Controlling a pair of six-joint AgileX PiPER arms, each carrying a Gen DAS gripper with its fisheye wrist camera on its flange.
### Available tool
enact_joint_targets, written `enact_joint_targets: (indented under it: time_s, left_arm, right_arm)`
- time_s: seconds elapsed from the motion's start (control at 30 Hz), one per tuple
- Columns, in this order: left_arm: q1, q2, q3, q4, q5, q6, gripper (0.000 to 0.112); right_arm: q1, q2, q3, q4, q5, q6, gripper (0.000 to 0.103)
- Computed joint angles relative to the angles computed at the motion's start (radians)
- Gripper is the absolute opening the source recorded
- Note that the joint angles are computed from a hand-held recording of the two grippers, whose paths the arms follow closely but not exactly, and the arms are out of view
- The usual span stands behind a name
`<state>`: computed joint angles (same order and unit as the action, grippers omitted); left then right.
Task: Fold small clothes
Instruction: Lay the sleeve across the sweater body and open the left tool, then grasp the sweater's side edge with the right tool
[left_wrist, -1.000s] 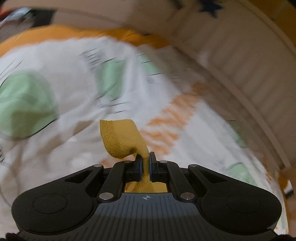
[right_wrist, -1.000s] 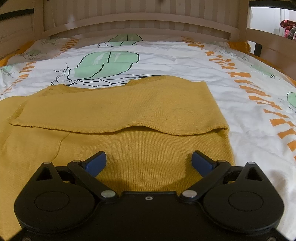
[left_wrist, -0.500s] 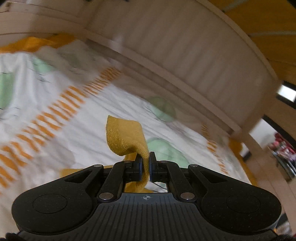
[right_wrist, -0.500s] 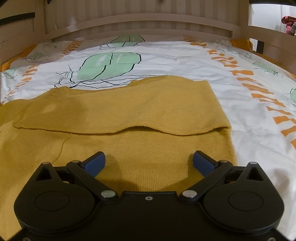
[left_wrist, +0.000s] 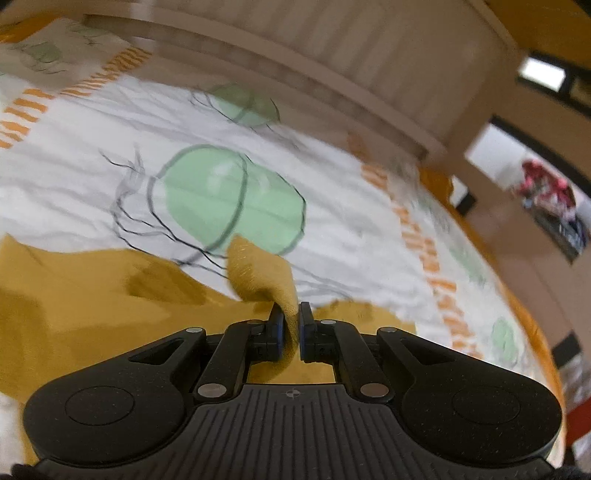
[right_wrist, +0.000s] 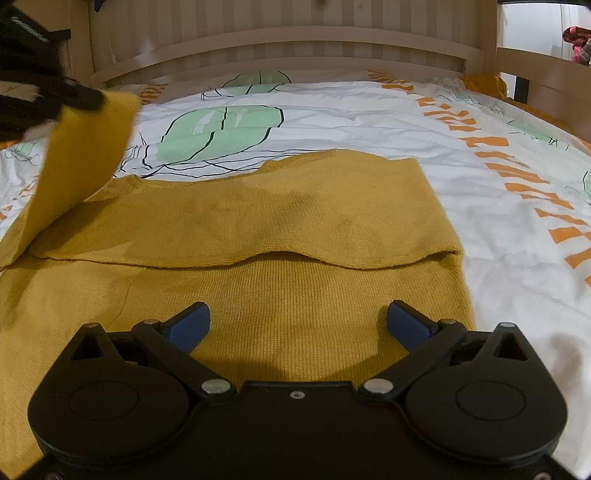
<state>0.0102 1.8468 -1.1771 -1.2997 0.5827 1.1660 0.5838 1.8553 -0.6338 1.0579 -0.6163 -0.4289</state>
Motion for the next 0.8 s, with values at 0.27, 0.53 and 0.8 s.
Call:
enact_joint_targets:
  time_s: [0.27, 0.53, 0.8]
  left_arm:
    - [-0.011, -0.034, 0.052, -0.031, 0.058, 0.093, 0.045]
    - [0.115, -0.136, 0.254, -0.03, -0.079, 0.226, 0.051]
    - [0.219, -0.147, 0.41, -0.215, -0.233, 0.581, 0.051]
  right_arm:
    - [0.0, 0.0, 0.0, 0.001, 0.001, -0.002, 0.103]
    - [-0.027, -0.016, -0.005, -0.018, 0.047, -0.012, 0.103]
    - [-0.027, -0.071, -0.026, 0.111, 0.121, -0.195, 0.102]
